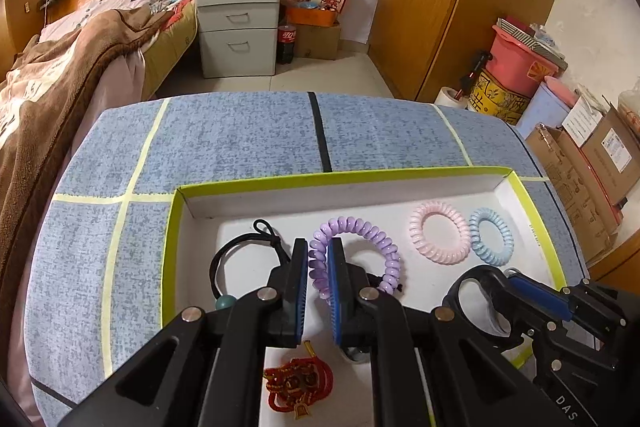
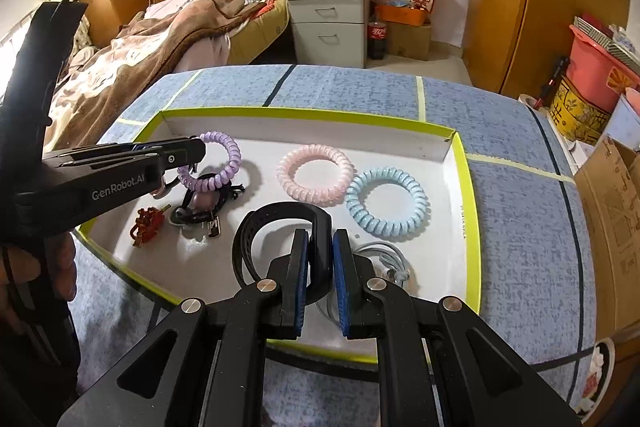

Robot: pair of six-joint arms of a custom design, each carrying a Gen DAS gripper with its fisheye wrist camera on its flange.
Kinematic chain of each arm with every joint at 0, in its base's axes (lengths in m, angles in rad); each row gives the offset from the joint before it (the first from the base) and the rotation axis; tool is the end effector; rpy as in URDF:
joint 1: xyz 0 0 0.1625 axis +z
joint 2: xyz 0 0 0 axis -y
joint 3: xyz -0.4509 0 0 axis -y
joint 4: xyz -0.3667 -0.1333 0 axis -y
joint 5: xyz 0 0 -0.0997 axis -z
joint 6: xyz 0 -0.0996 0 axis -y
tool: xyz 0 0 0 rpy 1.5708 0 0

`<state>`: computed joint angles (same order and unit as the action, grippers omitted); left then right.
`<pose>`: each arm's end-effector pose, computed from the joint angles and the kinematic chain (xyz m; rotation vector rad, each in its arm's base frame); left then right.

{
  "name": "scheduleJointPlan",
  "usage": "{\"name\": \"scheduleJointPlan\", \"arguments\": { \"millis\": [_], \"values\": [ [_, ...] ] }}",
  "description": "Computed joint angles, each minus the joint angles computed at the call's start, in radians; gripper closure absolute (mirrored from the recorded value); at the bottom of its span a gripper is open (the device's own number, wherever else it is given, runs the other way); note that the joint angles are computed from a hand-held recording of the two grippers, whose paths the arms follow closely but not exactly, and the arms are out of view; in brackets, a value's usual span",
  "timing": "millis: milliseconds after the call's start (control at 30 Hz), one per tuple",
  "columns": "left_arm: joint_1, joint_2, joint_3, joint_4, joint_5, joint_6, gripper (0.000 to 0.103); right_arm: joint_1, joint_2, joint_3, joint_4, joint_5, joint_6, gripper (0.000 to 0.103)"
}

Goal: Organize jewelry
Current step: 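Carry the band and purple coil tie into the box, opening left tool, then open right tool to release the band and withdraw both tools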

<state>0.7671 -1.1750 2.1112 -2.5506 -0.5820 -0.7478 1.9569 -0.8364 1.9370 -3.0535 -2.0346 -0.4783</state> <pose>-0.2048 -0.4982 0.2329 0.0374 2.3070 -0.9068 0.3059 -0.5169 0.1248 0.9901 -2.4324 0.4783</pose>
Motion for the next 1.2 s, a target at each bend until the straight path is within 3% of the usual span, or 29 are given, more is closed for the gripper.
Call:
{"name": "scheduleJointPlan", "arguments": {
  "millis": [433, 567, 700, 767, 900, 967, 1100, 1200],
  "values": [
    [0.010, 0.010, -0.010, 0.049, 0.011, -0.039, 0.091, -0.003, 0.014, -0.016, 0.016, -0.009, -0.008, 0.090],
    [0.009, 0.015, -0.016, 0.065, 0.014, -0.049, 0.076, -0.004, 0.013, -0.011, 0.008, -0.013, -0.013, 0.090],
    [0.006, 0.014, -0.017, 0.076, 0.015, -0.060, 0.072, -0.002, 0.011, -0.003, -0.006, -0.016, -0.016, 0.089],
    [0.000, 0.010, -0.013, 0.090, 0.024, -0.080, 0.061, -0.003, 0.007, 0.000, -0.008, -0.010, -0.013, 0.086],
    [-0.012, 0.000, -0.010, 0.122, 0.031, -0.105, 0.059, -0.004, -0.005, 0.012, -0.020, 0.007, -0.001, 0.080],
    [-0.030, -0.002, -0.010, 0.166, 0.061, -0.125, 0.056, -0.003, -0.011, 0.015, -0.022, 0.015, 0.002, 0.066],
    [-0.042, -0.020, 0.004, 0.137, 0.043, -0.126, 0.055, 0.001, -0.024, 0.029, -0.035, 0.028, 0.006, 0.065],
    [-0.067, -0.034, 0.013, 0.188, 0.067, -0.167, 0.055, 0.007, -0.032, 0.042, -0.049, 0.024, 0.004, 0.065]
  ]
}}
